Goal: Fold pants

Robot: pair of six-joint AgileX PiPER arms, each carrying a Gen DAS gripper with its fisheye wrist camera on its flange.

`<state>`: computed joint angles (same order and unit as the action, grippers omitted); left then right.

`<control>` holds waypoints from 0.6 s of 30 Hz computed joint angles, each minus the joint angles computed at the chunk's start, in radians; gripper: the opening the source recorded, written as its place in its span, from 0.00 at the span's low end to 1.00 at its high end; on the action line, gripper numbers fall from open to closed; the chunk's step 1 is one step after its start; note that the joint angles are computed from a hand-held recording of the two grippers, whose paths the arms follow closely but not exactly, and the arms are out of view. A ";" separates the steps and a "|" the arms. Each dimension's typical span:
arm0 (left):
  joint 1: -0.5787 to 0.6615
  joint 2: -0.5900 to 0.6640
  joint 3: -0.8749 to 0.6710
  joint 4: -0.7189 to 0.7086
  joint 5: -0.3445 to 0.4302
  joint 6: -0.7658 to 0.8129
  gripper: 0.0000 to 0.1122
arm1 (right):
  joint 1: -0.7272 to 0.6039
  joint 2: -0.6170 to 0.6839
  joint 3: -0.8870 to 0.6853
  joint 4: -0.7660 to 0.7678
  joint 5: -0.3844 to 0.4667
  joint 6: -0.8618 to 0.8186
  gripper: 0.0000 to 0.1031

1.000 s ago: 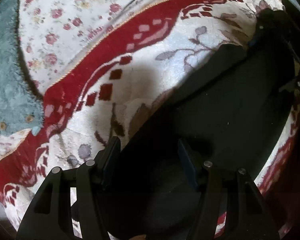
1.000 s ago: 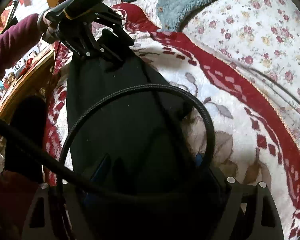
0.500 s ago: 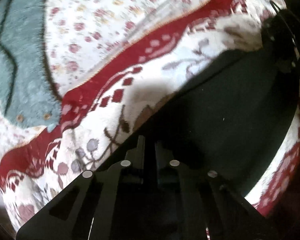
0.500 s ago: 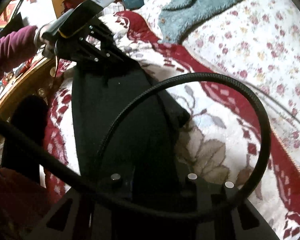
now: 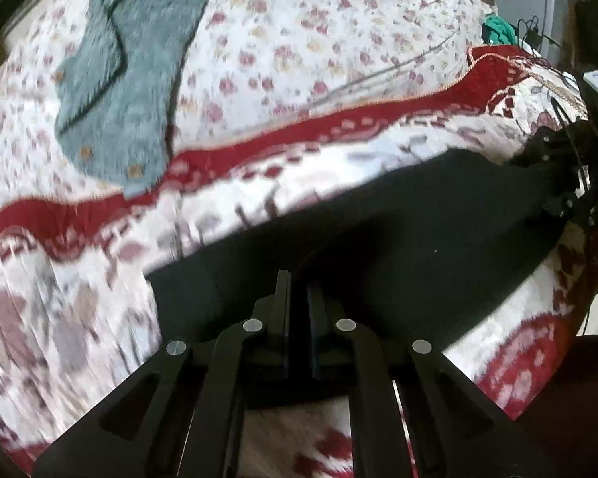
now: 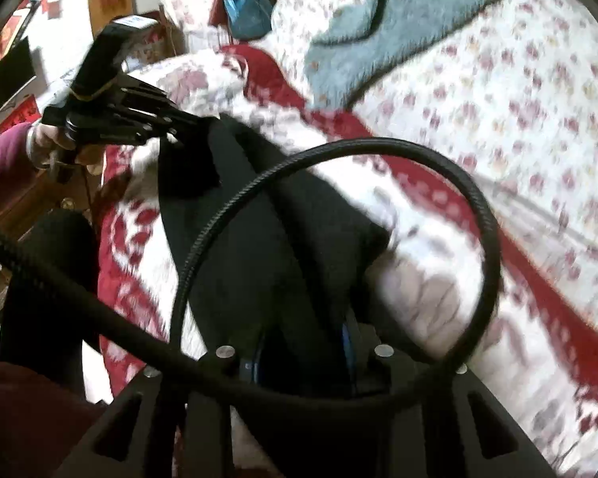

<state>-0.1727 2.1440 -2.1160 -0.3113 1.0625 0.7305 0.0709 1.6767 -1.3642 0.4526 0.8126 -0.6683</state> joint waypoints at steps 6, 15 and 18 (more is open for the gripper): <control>0.011 -0.119 0.247 0.038 -0.085 -0.011 0.06 | -0.010 -0.106 0.155 0.050 -0.066 -0.010 0.40; -0.004 -0.176 0.253 0.084 -0.050 -0.140 0.09 | -0.209 -0.201 0.343 0.431 -0.008 -0.206 0.51; -0.011 -0.218 0.261 0.048 -0.033 -0.125 0.09 | -0.328 -0.260 0.367 0.479 0.053 -0.255 0.51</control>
